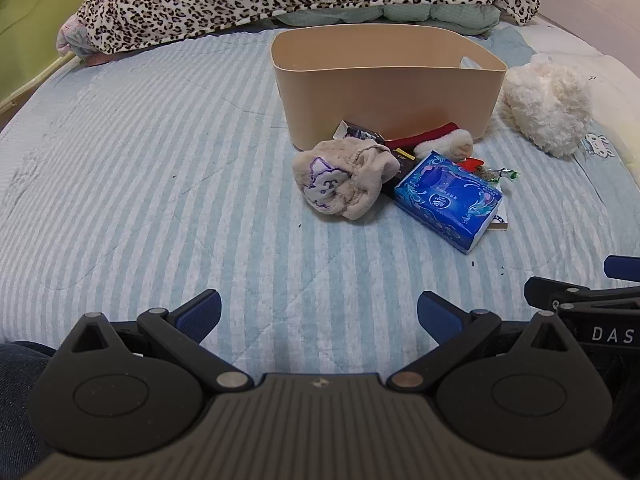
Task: Organize objects
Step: 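Move both tools toward the pile of items in front of the basket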
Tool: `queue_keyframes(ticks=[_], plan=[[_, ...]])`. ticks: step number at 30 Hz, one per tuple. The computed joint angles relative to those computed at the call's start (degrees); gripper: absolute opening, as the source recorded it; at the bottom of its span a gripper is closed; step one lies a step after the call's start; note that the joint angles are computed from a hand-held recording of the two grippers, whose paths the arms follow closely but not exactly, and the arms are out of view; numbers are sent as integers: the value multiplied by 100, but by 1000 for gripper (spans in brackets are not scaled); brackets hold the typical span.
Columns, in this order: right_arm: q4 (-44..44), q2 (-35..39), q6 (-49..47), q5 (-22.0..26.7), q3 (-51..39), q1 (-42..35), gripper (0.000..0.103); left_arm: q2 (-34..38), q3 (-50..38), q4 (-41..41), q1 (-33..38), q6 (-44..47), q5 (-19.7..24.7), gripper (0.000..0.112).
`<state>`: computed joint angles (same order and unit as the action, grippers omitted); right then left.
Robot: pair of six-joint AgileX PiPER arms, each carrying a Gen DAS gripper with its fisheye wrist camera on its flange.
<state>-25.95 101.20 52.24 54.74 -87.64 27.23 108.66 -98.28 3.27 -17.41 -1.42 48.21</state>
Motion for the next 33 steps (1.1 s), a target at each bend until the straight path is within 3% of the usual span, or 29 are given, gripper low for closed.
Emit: queue_keyframes(ticks=[14,33], plan=[[371,238,-433,193,-400,-194,102,505,-756,-396,172,350,478,103],[937,687,-1070,459,-1056,-580,102,1606,-2679,-512,137,628,1628,103]])
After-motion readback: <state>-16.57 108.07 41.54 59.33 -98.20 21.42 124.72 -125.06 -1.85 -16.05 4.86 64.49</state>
